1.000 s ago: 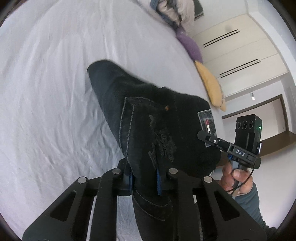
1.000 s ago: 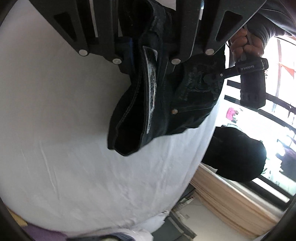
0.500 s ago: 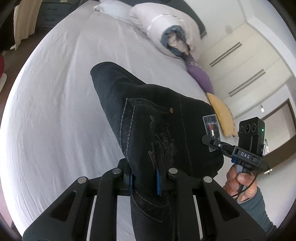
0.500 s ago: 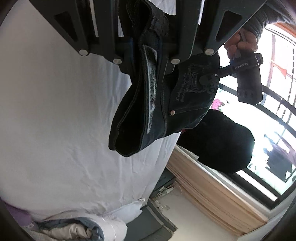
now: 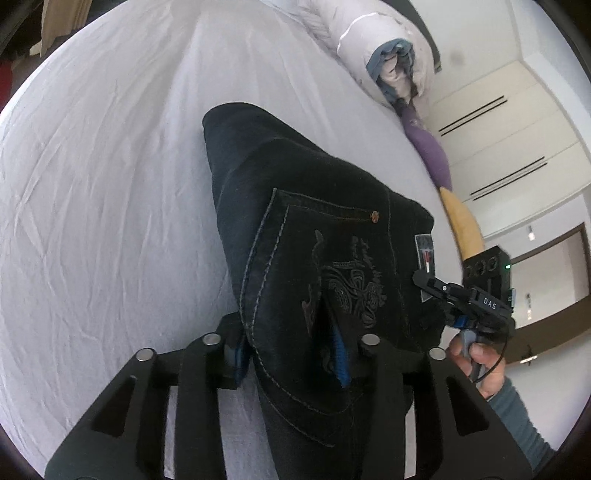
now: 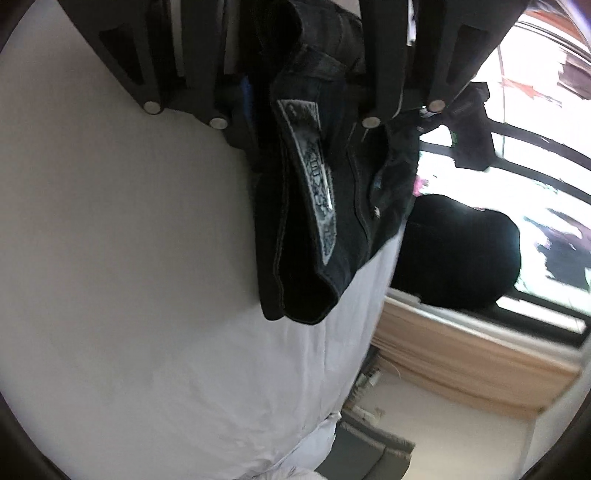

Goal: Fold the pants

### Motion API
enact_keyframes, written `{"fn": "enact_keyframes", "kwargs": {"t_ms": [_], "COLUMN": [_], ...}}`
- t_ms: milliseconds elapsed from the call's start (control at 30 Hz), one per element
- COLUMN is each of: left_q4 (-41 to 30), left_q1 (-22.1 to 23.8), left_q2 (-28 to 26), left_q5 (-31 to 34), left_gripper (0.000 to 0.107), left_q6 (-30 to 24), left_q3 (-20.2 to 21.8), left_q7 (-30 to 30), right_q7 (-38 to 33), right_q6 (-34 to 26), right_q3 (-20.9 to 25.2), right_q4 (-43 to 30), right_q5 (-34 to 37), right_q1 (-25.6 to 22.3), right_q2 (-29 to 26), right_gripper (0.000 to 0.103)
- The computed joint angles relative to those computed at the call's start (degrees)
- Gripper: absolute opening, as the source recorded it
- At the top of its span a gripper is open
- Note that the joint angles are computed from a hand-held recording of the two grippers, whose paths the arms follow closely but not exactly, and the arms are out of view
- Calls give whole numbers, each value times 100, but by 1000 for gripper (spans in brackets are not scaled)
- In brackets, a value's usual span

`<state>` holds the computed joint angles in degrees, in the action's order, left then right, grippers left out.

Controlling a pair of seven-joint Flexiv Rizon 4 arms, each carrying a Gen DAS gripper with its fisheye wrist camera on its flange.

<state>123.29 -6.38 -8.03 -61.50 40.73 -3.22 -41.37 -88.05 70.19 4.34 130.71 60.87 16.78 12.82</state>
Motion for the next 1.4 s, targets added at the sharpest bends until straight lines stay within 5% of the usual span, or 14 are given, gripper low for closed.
{"fn": "enact_keyframes", "kwargs": {"t_ms": [100, 167, 233, 333, 433, 533, 600, 700, 867, 967, 1067, 1167, 1333, 1400], "left_q4": [241, 457, 762, 1349, 1924, 2523, 2780, 2895, 2526, 2143, 1982, 1864, 1935, 1993], "left_q1": [-134, -228, -354, -790, -1228, -418, 258, 761, 779, 664, 486, 608, 557, 512], "left_q2": [293, 656, 1125, 2027, 2903, 3903, 4703, 5883, 6839, 6941, 6935, 6887, 6808, 6724], "left_q5": [289, 310, 231, 83, 165, 1087, 1494, 1850, 2435, 2779, 3037, 3559, 4219, 4442], "left_gripper": [50, 72, 84, 99, 103, 103, 103, 103, 103, 103, 103, 103, 103, 103], "left_q6": [725, 1220, 1668, 3075, 4469, 5443, 5322, 4487, 2655, 1503, 935, 498, 240, 311], "left_q3": [58, 105, 184, 175, 80, -766, -1172, -1209, -393, 114, 388, 360, 359, 285], "left_q7": [-74, -67, 5, 339, 395, -427, -876, -1275, -1306, -1521, -1801, -2241, -2707, -2878], "right_q7": [978, 2031, 3477, 5258, 5712, 6171, 6089, 5946, 6201, 6605, 7036, 6931, 6092, 6310], "right_q6": [443, 982, 1133, 235, -863, -1674, -1941, -2414, -2750, -3190, -3830, -4294, -4931, -5138], "right_q3": [-64, 435, 1270, 2366, 3177, 3696, 3949, 4125, 4074, 3991, 4026, 4222, 4650, 4728], "right_q4": [415, 911, 1448, 1762, 1518, 1159, 849, 257, -283, -587, -897, -1240, -1785, -1774], "right_q5": [-634, -1521, -2771, -4347, -4976, -5616, -5666, -6107, -7266, -7892, -8470, -8403, -7508, -7600], "right_q1": [353, 206, -448, -1521, -2281, -2708, -3009, -3310, -3064, -2504, -1958, -1988, -2836, -2614], "right_q2": [393, 803, 1354, 2457, 3518, 4476, 4894, 5077, 5182, 4901, 4429, 4242, 4429, 4203], "right_gripper": [68, 73, 73, 80, 92, 103, 103, 103, 103, 103, 103, 103, 103, 103]}}
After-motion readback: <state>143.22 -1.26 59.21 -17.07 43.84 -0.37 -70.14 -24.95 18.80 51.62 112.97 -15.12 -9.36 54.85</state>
